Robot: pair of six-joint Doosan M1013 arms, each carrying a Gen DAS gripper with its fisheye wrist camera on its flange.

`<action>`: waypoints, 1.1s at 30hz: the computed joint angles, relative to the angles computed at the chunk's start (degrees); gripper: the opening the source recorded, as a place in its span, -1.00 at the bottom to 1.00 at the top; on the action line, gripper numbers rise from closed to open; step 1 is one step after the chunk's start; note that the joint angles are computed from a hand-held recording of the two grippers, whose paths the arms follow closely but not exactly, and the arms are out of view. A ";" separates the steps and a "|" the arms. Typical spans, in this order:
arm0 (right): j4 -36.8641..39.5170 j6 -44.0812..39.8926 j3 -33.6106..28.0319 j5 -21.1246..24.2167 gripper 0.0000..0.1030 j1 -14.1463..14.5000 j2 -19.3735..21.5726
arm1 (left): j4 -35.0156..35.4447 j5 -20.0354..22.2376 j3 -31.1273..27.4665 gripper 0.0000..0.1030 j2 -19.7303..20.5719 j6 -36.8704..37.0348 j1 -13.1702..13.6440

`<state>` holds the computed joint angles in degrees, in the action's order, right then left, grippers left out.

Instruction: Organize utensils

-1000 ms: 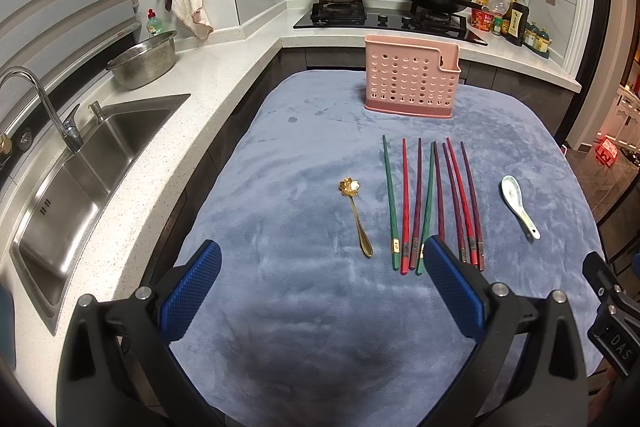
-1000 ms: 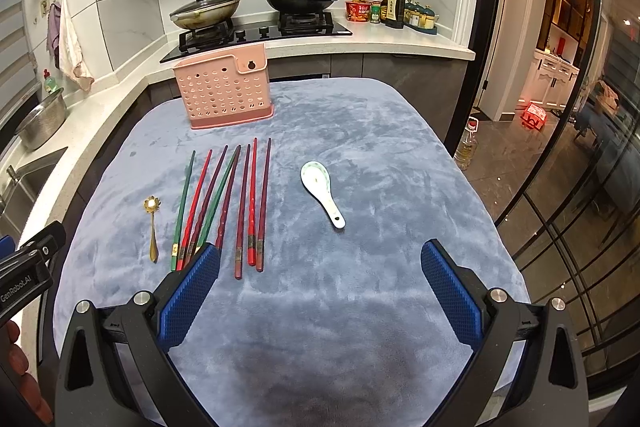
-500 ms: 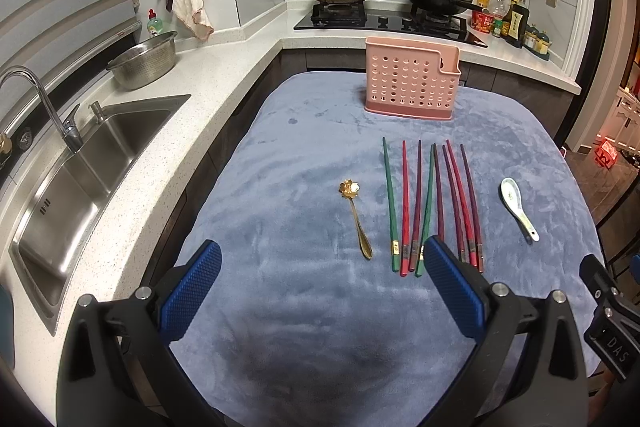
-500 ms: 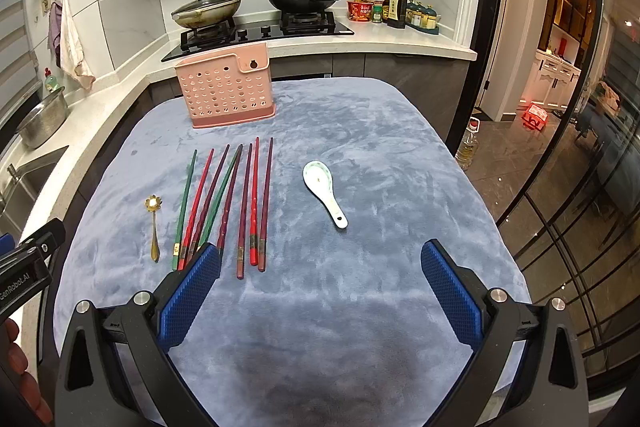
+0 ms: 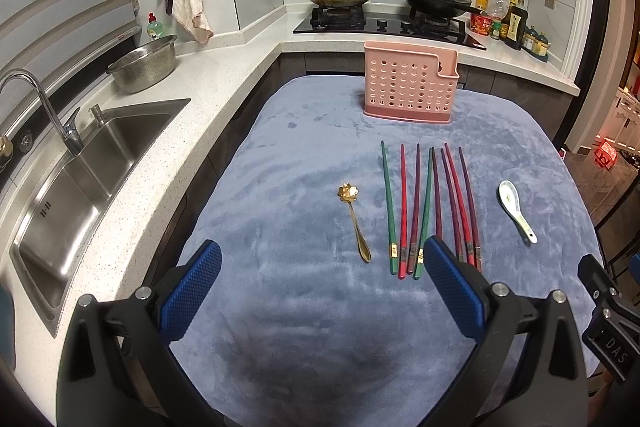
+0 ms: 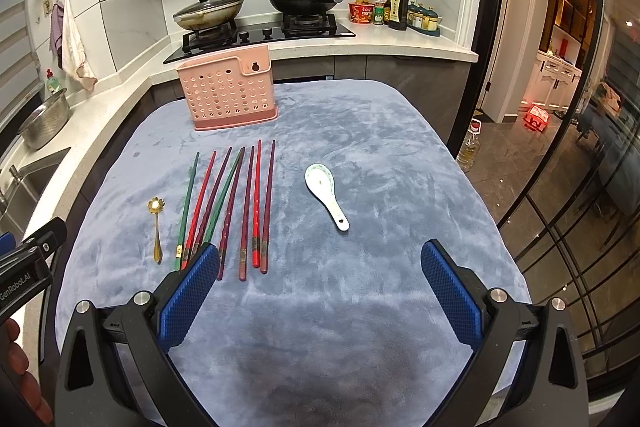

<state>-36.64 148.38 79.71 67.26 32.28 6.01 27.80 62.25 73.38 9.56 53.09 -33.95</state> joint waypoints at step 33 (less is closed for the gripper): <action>0.27 0.24 -0.46 0.09 0.87 0.14 0.36 | 0.09 0.70 -0.80 0.87 -0.09 0.08 0.22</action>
